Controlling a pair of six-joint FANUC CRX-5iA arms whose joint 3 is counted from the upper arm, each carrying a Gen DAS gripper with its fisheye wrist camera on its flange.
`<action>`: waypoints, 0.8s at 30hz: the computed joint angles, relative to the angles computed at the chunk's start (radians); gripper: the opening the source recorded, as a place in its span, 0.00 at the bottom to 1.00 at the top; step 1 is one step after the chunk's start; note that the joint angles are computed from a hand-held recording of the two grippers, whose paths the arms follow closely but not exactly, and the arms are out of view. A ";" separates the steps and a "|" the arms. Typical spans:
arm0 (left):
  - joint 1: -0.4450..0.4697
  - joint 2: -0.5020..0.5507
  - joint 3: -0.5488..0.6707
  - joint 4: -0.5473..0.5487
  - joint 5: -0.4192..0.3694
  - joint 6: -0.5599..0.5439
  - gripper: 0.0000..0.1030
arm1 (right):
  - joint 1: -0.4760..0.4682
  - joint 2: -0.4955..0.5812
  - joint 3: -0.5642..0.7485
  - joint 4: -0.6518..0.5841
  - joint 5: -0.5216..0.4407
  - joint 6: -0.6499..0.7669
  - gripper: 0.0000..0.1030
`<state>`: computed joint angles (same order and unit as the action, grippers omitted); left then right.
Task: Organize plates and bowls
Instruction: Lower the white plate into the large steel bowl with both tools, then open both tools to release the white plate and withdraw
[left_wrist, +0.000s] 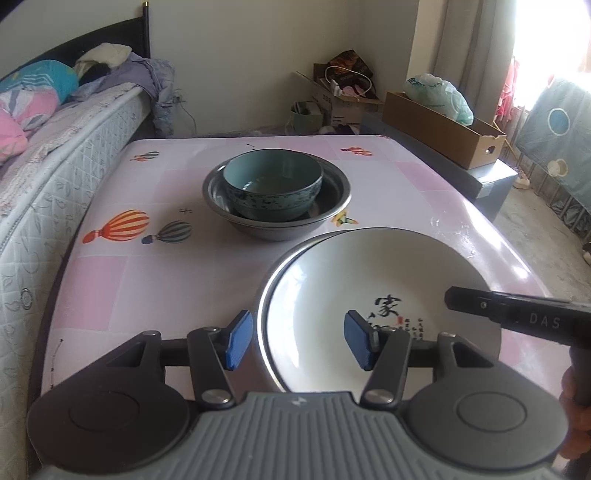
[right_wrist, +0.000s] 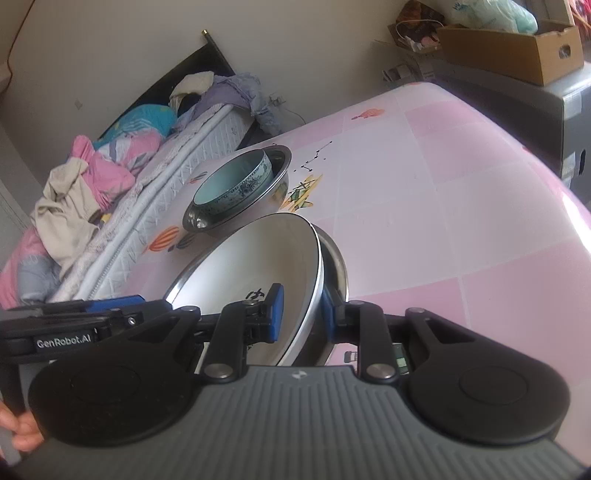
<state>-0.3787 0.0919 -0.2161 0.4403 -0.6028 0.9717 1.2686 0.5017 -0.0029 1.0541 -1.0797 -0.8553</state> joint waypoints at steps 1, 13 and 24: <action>0.003 -0.003 -0.001 -0.011 0.001 0.009 0.55 | 0.003 0.008 0.019 -0.014 -0.015 0.034 0.22; -0.001 0.014 0.008 -0.064 -0.022 0.047 0.55 | 0.016 0.083 0.199 -0.142 -0.143 0.358 0.31; -0.005 0.029 -0.002 -0.072 -0.033 0.021 0.55 | 0.001 -0.018 0.155 -0.223 -0.086 0.510 0.62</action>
<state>-0.3835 0.1204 -0.2177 0.3687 -0.6360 0.9923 1.2698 0.4837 0.1517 0.8315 -1.1661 -0.3455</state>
